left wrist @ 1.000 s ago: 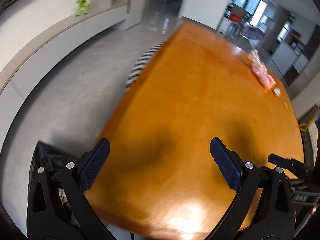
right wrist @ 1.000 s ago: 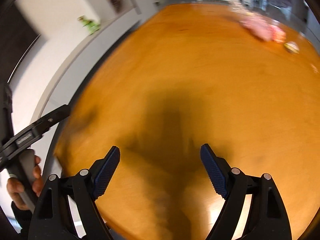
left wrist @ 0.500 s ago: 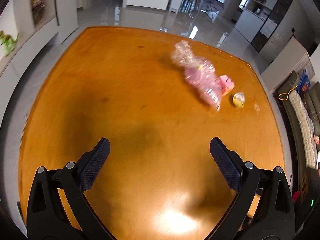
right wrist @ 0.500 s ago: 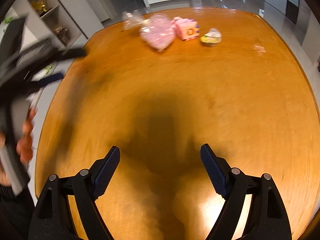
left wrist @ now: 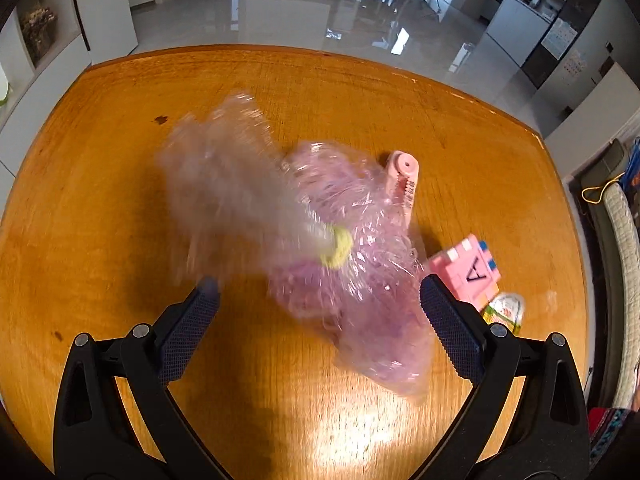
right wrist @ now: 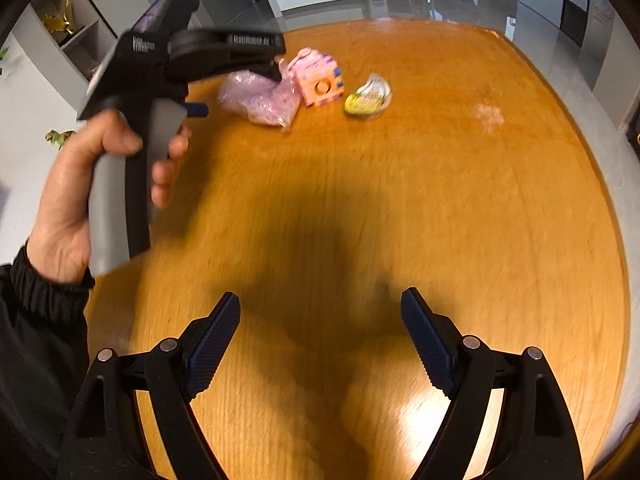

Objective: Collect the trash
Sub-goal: 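Grasp the pink toy block with the right tool while the left grasps the pink bag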

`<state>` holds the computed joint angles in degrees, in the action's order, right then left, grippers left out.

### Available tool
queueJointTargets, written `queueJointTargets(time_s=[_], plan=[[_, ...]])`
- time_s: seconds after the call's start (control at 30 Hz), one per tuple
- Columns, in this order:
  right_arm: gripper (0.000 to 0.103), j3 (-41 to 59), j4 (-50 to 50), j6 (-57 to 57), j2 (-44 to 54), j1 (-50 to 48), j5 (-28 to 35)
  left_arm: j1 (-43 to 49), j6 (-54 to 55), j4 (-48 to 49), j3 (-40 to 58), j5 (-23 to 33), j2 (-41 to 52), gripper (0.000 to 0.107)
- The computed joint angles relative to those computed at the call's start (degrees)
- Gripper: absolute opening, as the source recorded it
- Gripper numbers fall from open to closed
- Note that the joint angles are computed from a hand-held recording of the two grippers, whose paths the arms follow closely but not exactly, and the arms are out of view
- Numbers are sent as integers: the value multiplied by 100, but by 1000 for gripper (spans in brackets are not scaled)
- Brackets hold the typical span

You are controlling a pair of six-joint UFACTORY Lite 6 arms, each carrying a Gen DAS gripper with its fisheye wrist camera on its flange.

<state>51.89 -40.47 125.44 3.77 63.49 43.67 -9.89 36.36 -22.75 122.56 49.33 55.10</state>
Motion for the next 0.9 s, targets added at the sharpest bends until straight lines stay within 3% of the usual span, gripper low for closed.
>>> queueJointTargets(time_s=[0.13,0.17,0.2,0.3,0.4,0.5,0.7,0.77,0.9], plan=[[83,12,-22,-557,-200,-596,3,-67,163,160,-204,-308,6,93],[83,66,-28,-748,-207,-801,12,-40,298,85,-196,-249,28,79],[83,127,-9,-928,-200,-963,33,-31,491,-9,-397,-360,-105,59],[83,544,-24,-1625,26,-1588,101,137,691,-110,-254,64,-69,43],[75,1187,-83,-2375,568,-2195,123,611,1180,-159,-299,588,-144,40],[72,2098,34,-3230,1359,-2718,185,1079,1802,-237,-668,722,-377,40],[71,4009,157,-4392,3051,-3338,993,1739,2538,-274,-1067,827,-596,40],[47,4429,425,-4798,3460,-3416,1189,1854,2673,-309,-1067,884,-591,40],[43,3652,471,-4591,3001,-3198,742,1955,2868,-402,-1303,820,-719,40]])
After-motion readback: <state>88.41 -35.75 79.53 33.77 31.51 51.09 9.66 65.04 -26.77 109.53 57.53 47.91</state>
